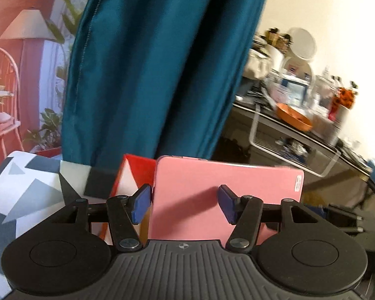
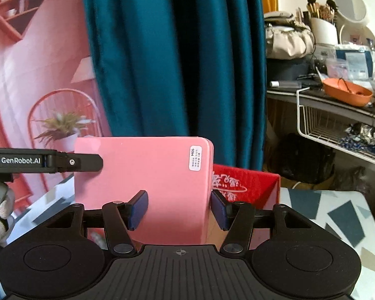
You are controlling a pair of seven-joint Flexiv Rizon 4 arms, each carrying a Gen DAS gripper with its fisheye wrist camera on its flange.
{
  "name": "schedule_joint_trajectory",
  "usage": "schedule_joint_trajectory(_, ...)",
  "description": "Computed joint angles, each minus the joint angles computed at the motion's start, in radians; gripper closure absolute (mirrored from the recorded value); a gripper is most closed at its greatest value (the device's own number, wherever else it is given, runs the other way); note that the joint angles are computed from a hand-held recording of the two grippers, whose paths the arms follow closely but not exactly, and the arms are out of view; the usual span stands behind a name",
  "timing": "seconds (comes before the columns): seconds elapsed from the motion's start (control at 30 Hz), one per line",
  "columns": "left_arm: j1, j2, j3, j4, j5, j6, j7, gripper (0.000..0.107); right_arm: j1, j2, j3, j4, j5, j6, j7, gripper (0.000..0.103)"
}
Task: Organize rigid objects
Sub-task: 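Lift the pink power bank and lower it into the strawberry box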
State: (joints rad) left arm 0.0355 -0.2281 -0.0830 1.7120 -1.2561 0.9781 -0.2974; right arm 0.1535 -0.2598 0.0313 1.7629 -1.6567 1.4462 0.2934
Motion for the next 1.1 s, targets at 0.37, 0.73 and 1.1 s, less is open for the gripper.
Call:
schedule_joint_trajectory(0.37, 0.023, -0.152, -0.042, -0.101, 0.18, -0.001, -0.122, 0.046, 0.086, -0.128, -0.062, -0.016, 0.317, -0.054, -0.24, 0.051)
schedule_joint_trajectory(0.73, 0.051, -0.171, -0.053, -0.074, 0.309, 0.002, -0.176, 0.059, 0.167, -0.159, -0.074, 0.005, 0.664, -0.125, -0.426, 0.052)
schedule_joint_trajectory(1.1, 0.025, -0.168, -0.032, -0.05, 0.48, 0.074, -0.246, 0.06, 0.208, -0.19, -0.04, -0.071, 0.966, -0.273, -0.665, 0.051)
